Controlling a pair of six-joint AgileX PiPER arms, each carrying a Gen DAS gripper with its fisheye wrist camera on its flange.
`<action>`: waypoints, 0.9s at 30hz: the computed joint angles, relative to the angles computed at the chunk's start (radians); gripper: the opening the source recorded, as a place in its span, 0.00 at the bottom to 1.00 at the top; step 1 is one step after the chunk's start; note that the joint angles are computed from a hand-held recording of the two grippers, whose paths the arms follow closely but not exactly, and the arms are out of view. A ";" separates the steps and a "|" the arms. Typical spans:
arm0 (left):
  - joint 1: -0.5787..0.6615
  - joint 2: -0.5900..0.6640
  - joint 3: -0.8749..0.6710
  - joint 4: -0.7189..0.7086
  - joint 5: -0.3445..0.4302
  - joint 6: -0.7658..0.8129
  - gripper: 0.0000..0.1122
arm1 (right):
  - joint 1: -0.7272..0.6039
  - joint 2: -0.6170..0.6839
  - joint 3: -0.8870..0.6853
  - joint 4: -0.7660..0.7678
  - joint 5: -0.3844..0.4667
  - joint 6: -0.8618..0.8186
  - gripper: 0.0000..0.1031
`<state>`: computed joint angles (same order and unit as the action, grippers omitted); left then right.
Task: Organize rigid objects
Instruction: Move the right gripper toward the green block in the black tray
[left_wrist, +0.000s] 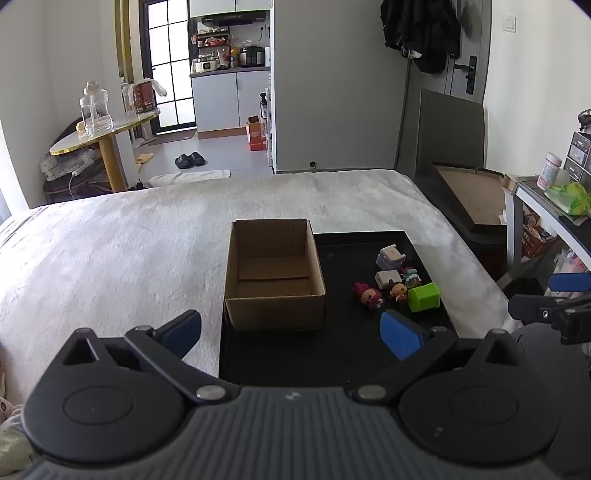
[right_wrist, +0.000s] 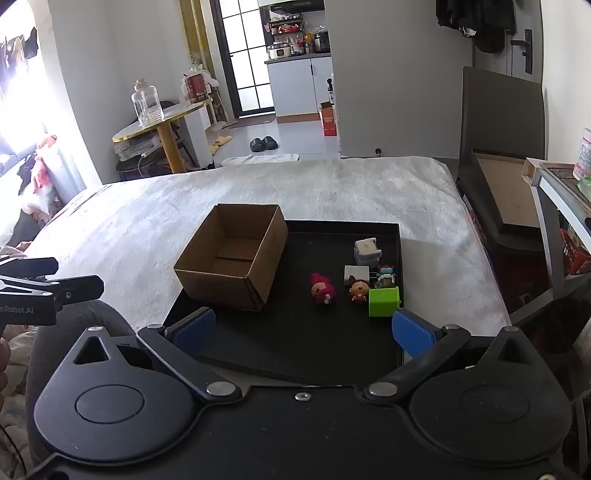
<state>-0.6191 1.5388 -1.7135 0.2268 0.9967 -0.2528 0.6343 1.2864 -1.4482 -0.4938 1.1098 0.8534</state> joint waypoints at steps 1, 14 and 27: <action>0.009 -0.001 0.000 -0.029 -0.005 0.002 0.91 | 0.003 -0.004 0.008 -0.012 -0.010 0.009 1.00; -0.001 -0.001 -0.024 -0.018 0.004 0.015 0.91 | -0.001 -0.003 -0.006 -0.002 -0.002 -0.007 1.00; -0.016 -0.019 0.003 -0.004 -0.024 0.006 0.91 | 0.020 -0.004 -0.010 -0.032 0.007 0.012 1.00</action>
<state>-0.6352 1.5196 -1.7101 0.2227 0.9727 -0.2465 0.6544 1.2819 -1.4580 -0.5254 1.1168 0.8653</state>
